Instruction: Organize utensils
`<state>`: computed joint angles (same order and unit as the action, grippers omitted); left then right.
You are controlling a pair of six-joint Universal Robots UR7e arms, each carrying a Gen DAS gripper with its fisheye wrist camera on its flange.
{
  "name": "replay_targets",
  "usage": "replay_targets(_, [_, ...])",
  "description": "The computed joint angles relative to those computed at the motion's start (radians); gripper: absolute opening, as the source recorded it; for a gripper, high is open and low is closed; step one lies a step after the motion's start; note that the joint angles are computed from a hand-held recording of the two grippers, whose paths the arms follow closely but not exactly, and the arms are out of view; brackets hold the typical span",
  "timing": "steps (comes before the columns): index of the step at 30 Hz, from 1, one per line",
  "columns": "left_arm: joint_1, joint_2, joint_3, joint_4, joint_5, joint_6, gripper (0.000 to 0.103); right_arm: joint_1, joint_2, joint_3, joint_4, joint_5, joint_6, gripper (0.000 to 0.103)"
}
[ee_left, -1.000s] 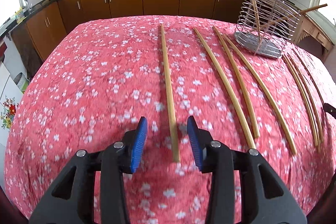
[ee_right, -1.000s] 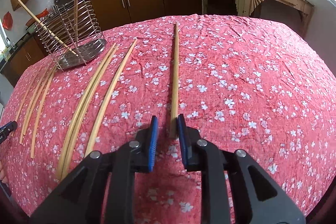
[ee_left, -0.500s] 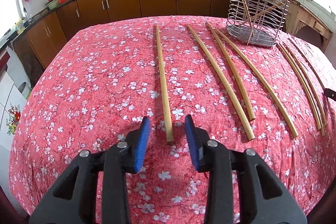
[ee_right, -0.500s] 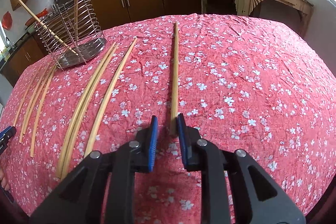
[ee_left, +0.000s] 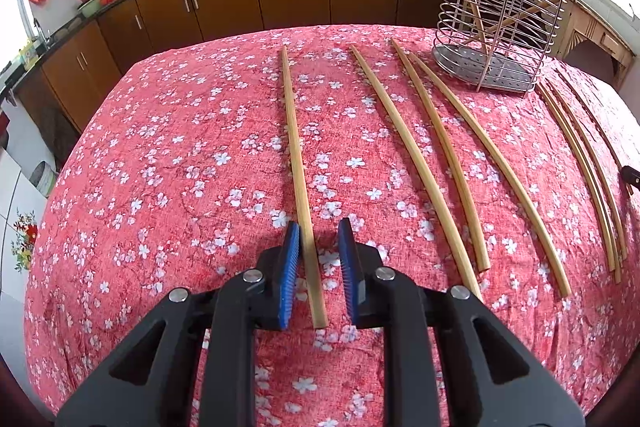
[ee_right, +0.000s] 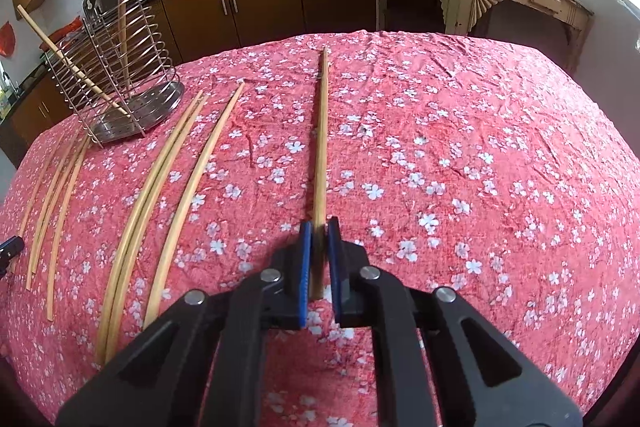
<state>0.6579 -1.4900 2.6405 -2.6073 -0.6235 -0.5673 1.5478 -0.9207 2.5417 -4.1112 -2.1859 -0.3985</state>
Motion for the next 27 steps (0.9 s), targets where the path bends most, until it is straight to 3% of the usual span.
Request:
replay_targets(7, [-0.03, -0.043, 0.033, 0.028, -0.004, -0.022, 0.019, 0.015, 0.02, 0.03, -0.046, -0.017, -0.015, 0.01])
replay_targets(11, [0.024, 0.016, -0.017, -0.025, -0.007, 0.043, 0.007, 0.011, -0.011, 0.003, 0.022, -0.021, 0.007, 0.008])
replay_targets(16, [0.085, 0.058, -0.045, -0.139, 0.015, 0.126, 0.007, -0.005, -0.018, -0.027, 0.03, -0.022, 0.012, 0.008])
replay_targets(21, [0.05, 0.003, 0.009, -0.117, 0.03, 0.115, 0.009, -0.016, -0.015, 0.021, -0.02, 0.017, 0.018, 0.01])
replay_targets(27, [0.039, -0.046, 0.031, -0.103, -0.003, 0.096, 0.01, -0.013, -0.007, 0.037, -0.039, 0.02, 0.03, 0.01])
